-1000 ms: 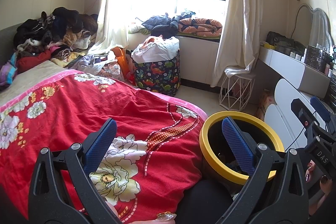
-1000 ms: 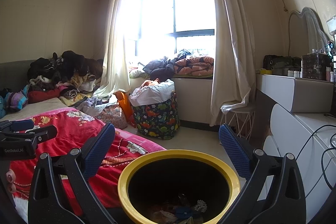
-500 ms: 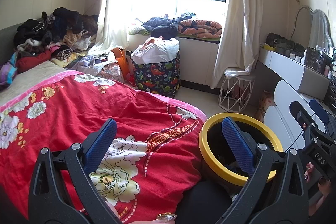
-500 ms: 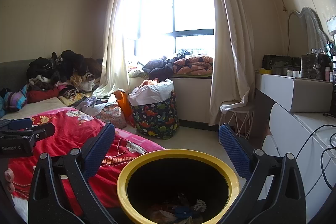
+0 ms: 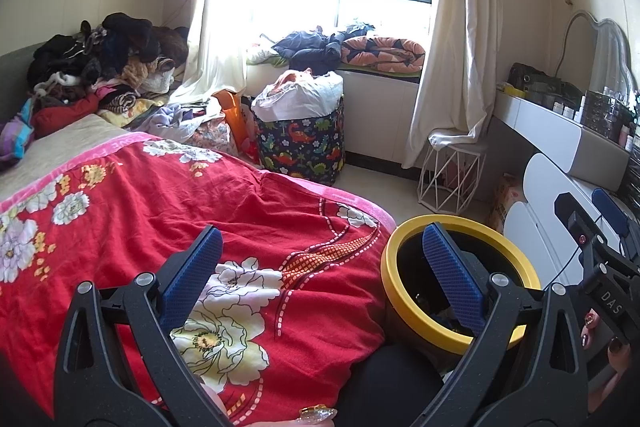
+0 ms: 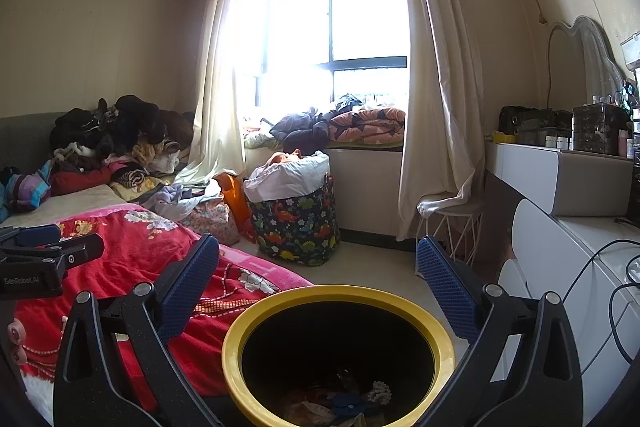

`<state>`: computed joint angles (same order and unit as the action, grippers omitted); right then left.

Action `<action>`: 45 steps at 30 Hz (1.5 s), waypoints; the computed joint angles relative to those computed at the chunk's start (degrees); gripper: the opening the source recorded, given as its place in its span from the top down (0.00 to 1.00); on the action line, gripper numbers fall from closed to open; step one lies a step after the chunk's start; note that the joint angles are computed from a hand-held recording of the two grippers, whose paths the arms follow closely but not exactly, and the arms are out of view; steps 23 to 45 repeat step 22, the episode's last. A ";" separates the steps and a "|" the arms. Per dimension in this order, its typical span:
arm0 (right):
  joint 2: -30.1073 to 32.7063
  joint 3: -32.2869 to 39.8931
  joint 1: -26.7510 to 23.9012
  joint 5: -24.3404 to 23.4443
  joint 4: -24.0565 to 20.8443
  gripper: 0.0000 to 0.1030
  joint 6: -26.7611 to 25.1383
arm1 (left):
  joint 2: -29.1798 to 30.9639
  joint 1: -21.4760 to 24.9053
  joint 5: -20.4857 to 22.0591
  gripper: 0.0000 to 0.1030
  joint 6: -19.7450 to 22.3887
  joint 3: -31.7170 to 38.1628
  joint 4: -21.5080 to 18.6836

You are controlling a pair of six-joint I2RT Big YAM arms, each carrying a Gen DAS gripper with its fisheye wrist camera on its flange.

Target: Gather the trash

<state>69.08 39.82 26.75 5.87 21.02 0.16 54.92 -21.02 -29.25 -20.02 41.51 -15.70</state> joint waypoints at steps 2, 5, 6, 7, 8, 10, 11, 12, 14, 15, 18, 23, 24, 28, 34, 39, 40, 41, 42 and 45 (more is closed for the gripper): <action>0.01 0.01 0.07 0.10 0.06 0.06 0.00 | -0.01 0.14 0.36 0.11 -0.14 0.01 -0.03; -0.13 0.43 -0.34 -0.73 -0.63 0.06 0.19 | -0.02 0.94 1.70 0.11 -1.36 0.59 -1.47; -0.12 0.92 -0.03 -0.65 -1.35 0.06 0.36 | -0.01 1.46 1.57 0.11 -1.84 0.87 -2.31; 0.14 1.90 0.22 -1.23 -2.69 0.06 0.63 | -0.20 1.91 1.23 0.11 -2.26 0.96 -3.07; 0.41 2.56 0.53 -1.54 -3.57 0.06 0.70 | -0.81 3.10 0.99 0.11 -3.08 0.92 -4.27; 1.64 5.11 1.87 -2.96 -5.45 0.06 0.00 | -2.84 6.07 1.90 0.11 -4.52 0.07 -5.86; 2.22 6.27 2.99 -3.38 -6.18 0.06 -0.40 | -4.47 8.65 2.83 0.11 -5.34 -0.70 -6.91; 3.49 8.63 4.52 -5.07 -8.06 0.06 -0.70 | -6.05 11.25 3.61 0.11 -5.76 -1.45 -7.92; 6.30 13.44 8.18 -8.96 -12.47 0.06 -0.70 | -9.83 18.43 3.79 0.11 -6.24 -3.31 -11.11; 7.60 15.39 10.30 -10.23 -14.08 0.06 -0.64 | -11.97 23.38 4.01 0.11 -6.40 -4.49 -12.77; 14.94 25.43 18.09 -18.01 -24.56 0.06 -1.60 | -15.37 39.55 4.97 0.11 -5.05 -6.73 -18.01; 28.77 40.81 29.07 -26.86 -42.48 0.06 -3.78 | -11.86 66.46 12.06 0.11 0.36 -9.52 -18.63; 28.77 40.81 29.07 -26.86 -42.48 0.06 -3.78 | -11.86 66.46 12.06 0.11 0.36 -9.52 -18.63; 28.77 40.81 29.07 -26.86 -42.48 0.06 -3.78 | -11.86 66.46 12.06 0.11 0.36 -9.52 -18.63; 28.77 40.81 29.07 -26.86 -42.48 0.06 -3.78 | -11.86 66.46 12.06 0.11 0.36 -9.52 -18.63; 28.77 40.81 29.07 -26.86 -42.48 0.06 -3.78 | -11.86 66.46 12.06 0.11 0.36 -9.52 -18.63; 28.77 40.81 29.07 -26.86 -42.48 0.06 -3.78 | -11.86 66.46 12.06 0.11 0.36 -9.52 -18.63; 28.77 40.81 29.07 -26.86 -42.48 0.06 -3.78 | -11.86 66.46 12.06 0.11 0.36 -9.52 -18.63; 28.77 40.81 29.07 -26.86 -42.48 0.06 -3.78 | -11.86 66.46 12.06 0.11 0.36 -9.52 -18.63; 28.77 40.81 29.07 -26.86 -42.48 0.06 -3.78 | -11.86 66.46 12.06 0.11 0.36 -9.52 -18.63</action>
